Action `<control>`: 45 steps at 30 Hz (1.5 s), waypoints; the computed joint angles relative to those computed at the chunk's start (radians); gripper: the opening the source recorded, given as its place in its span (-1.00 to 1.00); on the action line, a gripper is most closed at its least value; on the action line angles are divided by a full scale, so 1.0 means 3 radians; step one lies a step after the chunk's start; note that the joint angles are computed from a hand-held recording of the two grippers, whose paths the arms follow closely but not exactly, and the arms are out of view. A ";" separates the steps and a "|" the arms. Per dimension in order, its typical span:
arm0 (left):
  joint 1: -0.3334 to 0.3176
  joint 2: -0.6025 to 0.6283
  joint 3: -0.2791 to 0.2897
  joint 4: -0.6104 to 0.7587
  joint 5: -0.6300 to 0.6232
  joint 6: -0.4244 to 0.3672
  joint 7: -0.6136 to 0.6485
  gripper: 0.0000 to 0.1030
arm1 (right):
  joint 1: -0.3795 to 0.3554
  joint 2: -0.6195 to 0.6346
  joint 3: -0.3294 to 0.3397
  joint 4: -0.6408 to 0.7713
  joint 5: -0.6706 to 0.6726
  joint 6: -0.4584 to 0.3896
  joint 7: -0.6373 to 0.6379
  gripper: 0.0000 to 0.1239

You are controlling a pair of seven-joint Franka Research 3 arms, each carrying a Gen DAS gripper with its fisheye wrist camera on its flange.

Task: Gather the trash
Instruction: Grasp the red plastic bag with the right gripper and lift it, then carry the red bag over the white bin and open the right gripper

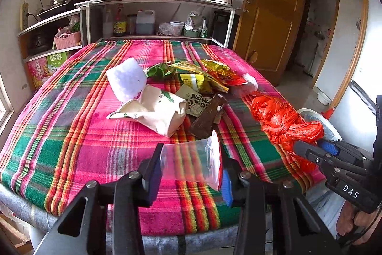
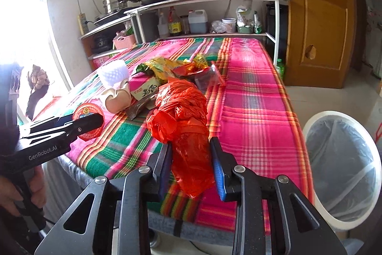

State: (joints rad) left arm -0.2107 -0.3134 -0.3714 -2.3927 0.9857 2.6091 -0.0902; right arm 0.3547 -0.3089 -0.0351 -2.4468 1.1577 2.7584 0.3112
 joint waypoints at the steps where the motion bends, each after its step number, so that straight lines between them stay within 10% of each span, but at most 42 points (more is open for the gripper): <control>1: 0.0003 0.0036 -0.0006 0.0045 0.0026 0.0015 0.0021 -0.17 | -0.0013 -0.0011 -0.0011 -0.0006 0.0007 0.0008 0.0010 -0.48; 19: -0.0436 0.1371 0.0277 0.1458 0.0361 0.0515 0.0651 -0.17 | -0.0427 0.0060 -0.0258 0.0038 -0.0172 0.0298 0.0427 -0.48; 45: -0.1100 0.2756 0.0604 0.3052 -0.1298 0.0437 0.2658 0.09 | -0.1061 0.0642 -0.0295 0.0340 -0.0581 0.0220 0.1090 -0.32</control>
